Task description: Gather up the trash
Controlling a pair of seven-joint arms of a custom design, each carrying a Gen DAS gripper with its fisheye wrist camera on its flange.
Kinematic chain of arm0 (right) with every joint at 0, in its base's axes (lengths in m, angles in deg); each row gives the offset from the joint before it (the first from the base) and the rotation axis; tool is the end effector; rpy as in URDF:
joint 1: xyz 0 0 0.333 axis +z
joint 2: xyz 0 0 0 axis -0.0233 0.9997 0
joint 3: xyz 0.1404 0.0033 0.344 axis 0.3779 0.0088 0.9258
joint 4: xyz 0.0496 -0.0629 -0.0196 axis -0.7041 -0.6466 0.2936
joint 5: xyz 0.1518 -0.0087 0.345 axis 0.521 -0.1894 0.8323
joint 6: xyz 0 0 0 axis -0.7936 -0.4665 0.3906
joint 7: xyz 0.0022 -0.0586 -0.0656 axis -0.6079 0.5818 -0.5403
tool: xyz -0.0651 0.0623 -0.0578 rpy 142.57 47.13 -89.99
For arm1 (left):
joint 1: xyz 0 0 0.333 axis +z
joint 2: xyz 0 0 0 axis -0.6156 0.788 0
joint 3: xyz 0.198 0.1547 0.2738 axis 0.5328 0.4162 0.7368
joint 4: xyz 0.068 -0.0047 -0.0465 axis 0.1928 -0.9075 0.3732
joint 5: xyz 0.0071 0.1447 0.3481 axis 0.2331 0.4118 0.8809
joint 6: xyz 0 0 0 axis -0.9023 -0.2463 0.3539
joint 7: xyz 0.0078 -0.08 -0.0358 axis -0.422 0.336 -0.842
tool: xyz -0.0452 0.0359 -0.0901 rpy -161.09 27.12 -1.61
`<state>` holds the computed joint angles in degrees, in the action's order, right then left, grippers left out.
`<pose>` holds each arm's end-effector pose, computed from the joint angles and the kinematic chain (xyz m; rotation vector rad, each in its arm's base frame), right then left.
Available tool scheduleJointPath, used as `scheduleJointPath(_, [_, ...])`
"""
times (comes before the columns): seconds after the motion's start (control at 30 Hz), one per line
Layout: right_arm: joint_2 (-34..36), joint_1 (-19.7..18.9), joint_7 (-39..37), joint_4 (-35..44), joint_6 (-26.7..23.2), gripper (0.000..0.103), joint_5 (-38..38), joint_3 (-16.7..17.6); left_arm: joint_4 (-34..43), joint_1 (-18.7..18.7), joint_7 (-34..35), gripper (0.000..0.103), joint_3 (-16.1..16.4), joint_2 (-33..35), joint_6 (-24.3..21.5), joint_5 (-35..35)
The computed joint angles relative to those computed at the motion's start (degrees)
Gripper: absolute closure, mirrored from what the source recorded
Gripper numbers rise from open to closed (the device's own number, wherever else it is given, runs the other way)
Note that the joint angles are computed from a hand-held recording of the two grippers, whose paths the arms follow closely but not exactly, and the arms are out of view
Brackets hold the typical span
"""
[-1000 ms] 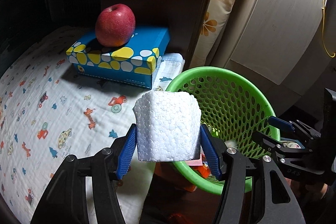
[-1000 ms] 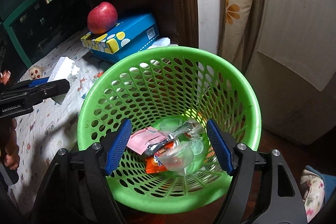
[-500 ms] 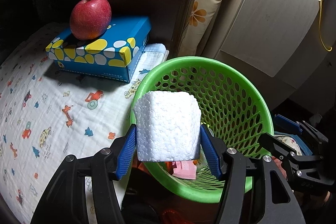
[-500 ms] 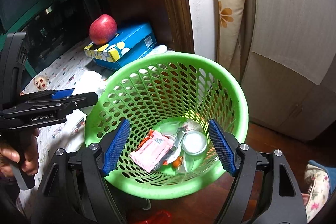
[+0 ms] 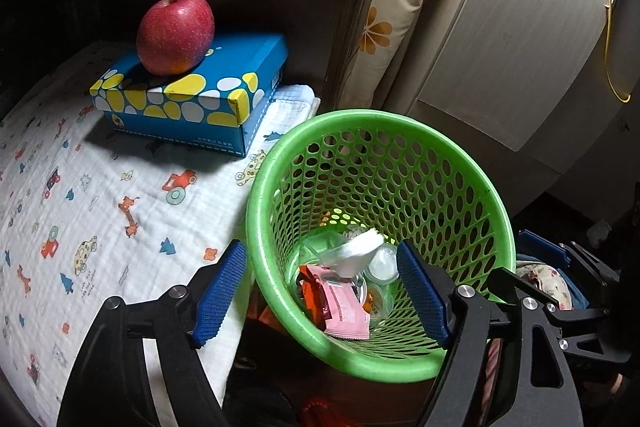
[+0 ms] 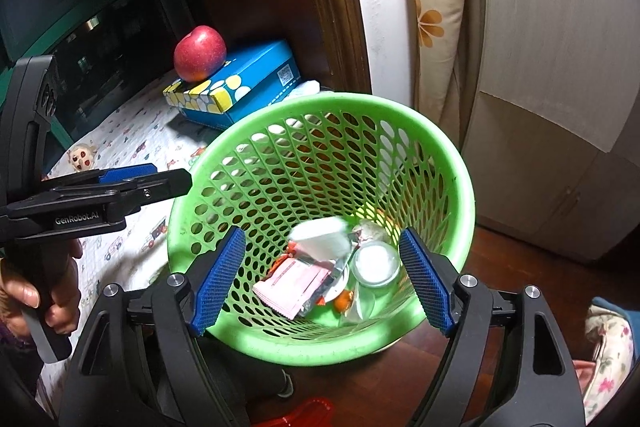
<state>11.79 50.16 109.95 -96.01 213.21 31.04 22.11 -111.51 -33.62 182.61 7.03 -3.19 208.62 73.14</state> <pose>0.6228 0.2902 0.3595 -1.5971 1.8158 -0.5439 0.7317 -0.1994 0.3764 -1.4998 2.3663 -0.9474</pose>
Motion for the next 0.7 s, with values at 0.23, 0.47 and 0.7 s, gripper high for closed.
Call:
scheduleJointPath(0.23, [0.4,-1.5,-0.9,1.7,-0.2,0.022,-0.6,2.7,-4.5,2.0,-1.7,0.020,0.6,-2.9,4.2,-0.1])
scheduleJointPath(0.47, [1.3,-2.5,-1.5,5.1,-1.2,0.020,-1.9,5.2,-9.6,5.1,-5.1,0.016,1.0,-6.0,9.0,1.4])
scheduleJointPath(0.7, [3.0,-4.0,-1.8,9.8,-2.7,0.015,-4.5,8.2,-14.8,7.4,-10.7,0.010,3.1,-9.2,13.5,5.1])
